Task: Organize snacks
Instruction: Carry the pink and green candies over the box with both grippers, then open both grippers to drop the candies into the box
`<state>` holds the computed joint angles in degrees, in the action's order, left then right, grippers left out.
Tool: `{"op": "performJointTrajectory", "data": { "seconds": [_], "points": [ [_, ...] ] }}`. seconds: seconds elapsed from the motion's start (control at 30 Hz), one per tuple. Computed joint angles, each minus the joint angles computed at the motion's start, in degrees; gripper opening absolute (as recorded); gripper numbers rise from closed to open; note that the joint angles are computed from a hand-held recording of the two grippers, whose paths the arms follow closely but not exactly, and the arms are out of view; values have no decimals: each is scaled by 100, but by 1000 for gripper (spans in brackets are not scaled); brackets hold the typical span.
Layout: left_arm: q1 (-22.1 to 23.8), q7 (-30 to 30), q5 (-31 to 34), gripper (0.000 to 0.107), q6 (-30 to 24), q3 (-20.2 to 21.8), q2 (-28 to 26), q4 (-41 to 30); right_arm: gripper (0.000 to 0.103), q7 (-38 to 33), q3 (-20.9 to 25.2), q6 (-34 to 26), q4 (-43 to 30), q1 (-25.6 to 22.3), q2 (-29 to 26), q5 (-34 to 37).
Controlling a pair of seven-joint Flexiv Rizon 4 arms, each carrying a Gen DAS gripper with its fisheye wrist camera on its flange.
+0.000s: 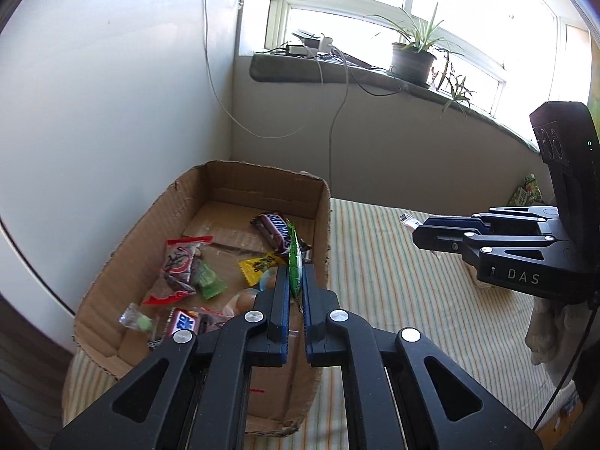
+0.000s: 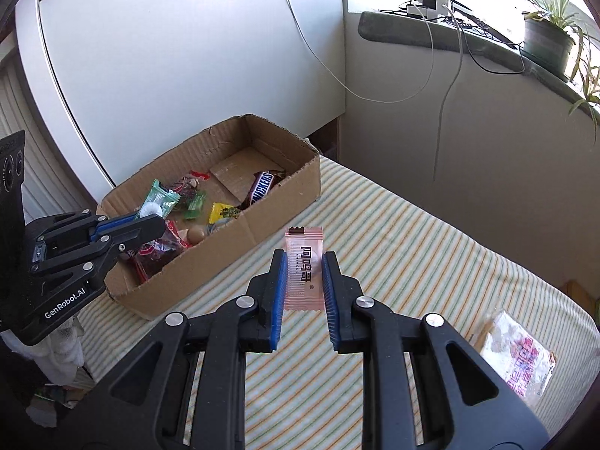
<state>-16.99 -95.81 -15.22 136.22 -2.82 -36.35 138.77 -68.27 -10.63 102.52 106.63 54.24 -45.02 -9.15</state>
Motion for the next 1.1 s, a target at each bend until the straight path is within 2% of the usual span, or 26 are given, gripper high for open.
{"op": "performJointTrajectory", "data": {
  "seconds": [0.33, 0.57, 0.8, 1.1],
  "points": [
    [244, -37, 33, 5, 170, 137, 37, 177, 19, 255, 318, -499, -934, -174, -429, -474],
    [310, 7, -38, 5, 242, 185, 11, 244, 20, 377, 723, -793, -1484, -447, -692, -882],
    [477, -32, 91, 5, 285, 165, -24, 273, 20, 480, 962, -994, -1832, -581, -883, -1136],
    [425, 24, 11, 5, 272, 181, -33, 269, 20, 549, 1115, -1103, -2023, -697, -987, -1284]
  ]
}}
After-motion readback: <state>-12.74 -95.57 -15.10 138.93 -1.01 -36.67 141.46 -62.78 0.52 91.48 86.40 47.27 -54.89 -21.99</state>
